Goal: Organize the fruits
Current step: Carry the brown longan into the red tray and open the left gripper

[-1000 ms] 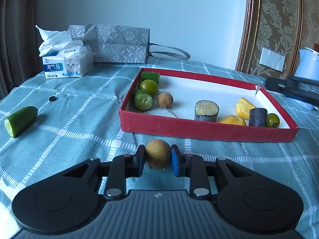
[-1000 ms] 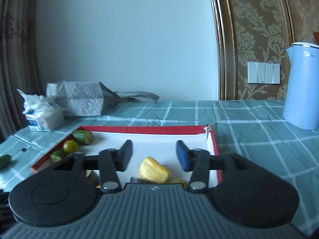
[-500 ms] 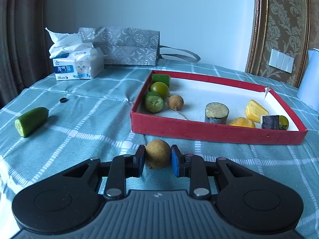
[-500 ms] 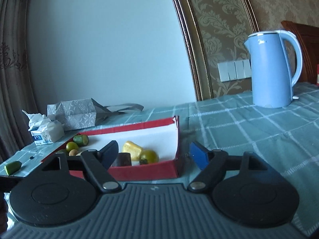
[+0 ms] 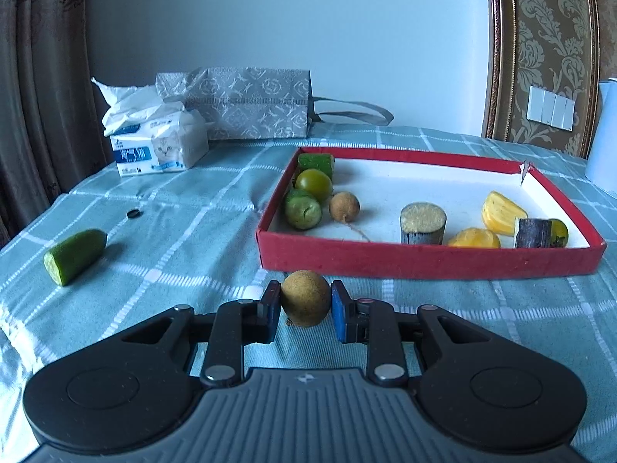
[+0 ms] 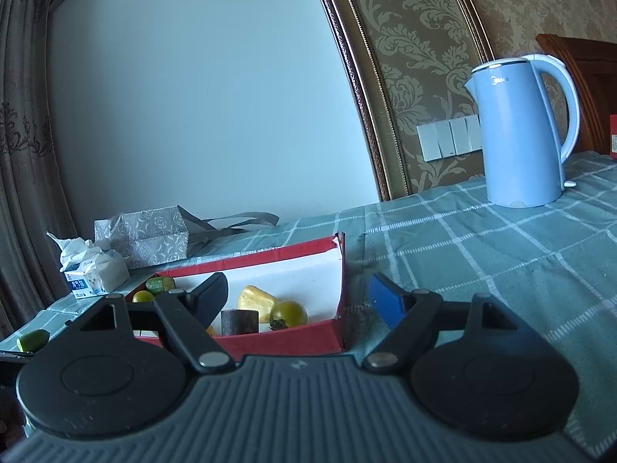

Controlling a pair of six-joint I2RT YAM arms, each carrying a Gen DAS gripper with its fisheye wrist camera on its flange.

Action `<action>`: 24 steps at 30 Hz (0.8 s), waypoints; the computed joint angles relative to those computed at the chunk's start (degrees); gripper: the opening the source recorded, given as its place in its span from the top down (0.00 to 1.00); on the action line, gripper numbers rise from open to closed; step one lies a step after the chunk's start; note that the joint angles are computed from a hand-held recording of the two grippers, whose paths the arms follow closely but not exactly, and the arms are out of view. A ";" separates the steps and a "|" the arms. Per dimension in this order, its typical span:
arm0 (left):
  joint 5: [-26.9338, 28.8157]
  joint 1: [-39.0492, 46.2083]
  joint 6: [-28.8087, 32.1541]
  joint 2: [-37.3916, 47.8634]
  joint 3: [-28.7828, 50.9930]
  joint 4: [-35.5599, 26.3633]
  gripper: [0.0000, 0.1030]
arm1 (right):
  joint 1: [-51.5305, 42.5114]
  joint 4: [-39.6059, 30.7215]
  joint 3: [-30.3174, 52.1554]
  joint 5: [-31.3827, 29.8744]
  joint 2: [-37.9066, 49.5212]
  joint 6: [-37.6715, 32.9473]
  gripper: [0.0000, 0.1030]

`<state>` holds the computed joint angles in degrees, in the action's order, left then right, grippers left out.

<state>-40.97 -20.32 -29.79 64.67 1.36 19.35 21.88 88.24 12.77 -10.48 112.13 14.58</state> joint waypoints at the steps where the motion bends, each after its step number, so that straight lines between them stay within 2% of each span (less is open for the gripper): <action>1: 0.03 0.16 0.59 -0.56 0.47 -0.55 0.74 | -0.15 0.32 -0.03 -0.26 0.12 0.31 0.23; 8: 1.32 3.24 7.27 -2.05 6.32 -1.65 0.74 | -0.71 0.10 0.01 -1.57 -0.18 1.29 0.23; 15: 3.07 6.91 13.66 7.96 14.39 3.65 0.74 | -1.25 -1.65 0.62 -2.26 -0.62 2.23 0.23; 24: 8.28 11.21 15.17 19.20 21.19 6.94 0.74 | -1.73 -4.70 1.67 -2.79 -1.26 2.99 0.23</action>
